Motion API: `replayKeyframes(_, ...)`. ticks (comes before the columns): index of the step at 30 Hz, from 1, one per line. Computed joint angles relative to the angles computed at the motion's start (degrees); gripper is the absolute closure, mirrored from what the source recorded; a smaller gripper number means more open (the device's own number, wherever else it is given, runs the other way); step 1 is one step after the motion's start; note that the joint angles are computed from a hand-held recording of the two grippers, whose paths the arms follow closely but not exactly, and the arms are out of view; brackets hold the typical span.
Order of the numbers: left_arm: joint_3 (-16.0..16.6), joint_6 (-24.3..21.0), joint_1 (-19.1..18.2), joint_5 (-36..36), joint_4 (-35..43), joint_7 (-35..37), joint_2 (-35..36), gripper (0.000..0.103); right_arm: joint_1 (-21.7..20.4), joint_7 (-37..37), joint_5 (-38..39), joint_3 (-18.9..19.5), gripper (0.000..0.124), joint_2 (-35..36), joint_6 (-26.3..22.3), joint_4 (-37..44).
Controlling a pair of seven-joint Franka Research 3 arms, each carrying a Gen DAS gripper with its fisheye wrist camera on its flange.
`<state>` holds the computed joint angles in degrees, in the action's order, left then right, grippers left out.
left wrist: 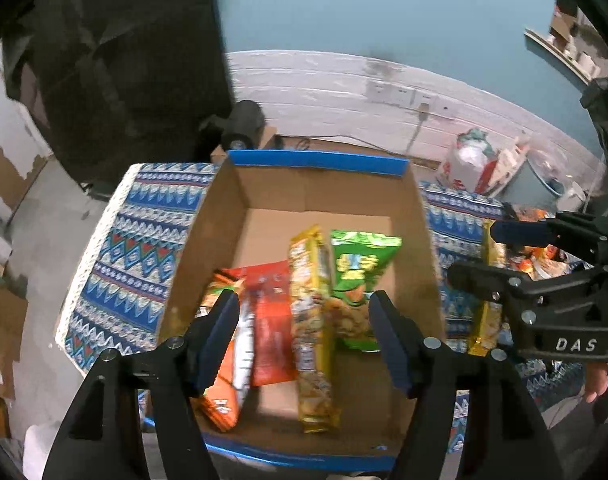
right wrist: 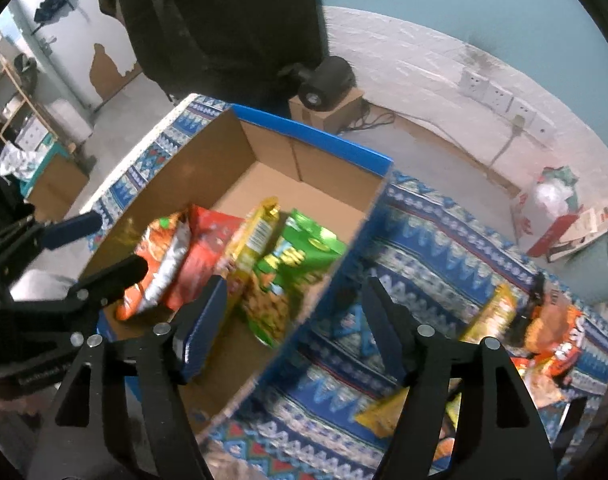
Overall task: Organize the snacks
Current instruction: 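Move both tools back over the remaining snack pile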
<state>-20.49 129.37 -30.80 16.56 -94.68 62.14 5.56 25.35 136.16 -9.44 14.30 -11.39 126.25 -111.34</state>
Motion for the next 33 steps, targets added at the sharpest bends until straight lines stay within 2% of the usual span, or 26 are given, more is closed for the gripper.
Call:
replayKeyframes(4, -0.75, -0.93, -1.22, 0.29, 2.08, 0.88, 1.69, 0.034, -0.32, 0.04, 0.49, 0.04, 0.048, -4.29, -1.21, -3.73)
replayKeyframes(22, -2.38, -5.71, -9.23, -1.11, 13.86, 6.95, 11.55, 0.034, -6.02, 0.99, 6.89, 1.85, 0.043, -25.91, -8.39, -21.36)
replayKeyframes(33, -1.35, -11.95, -15.56, -0.31, 24.67, 9.61, 20.41, 0.034, -8.29, 1.24, 11.96, 1.36, 0.043, -37.92, -14.65, -30.71)
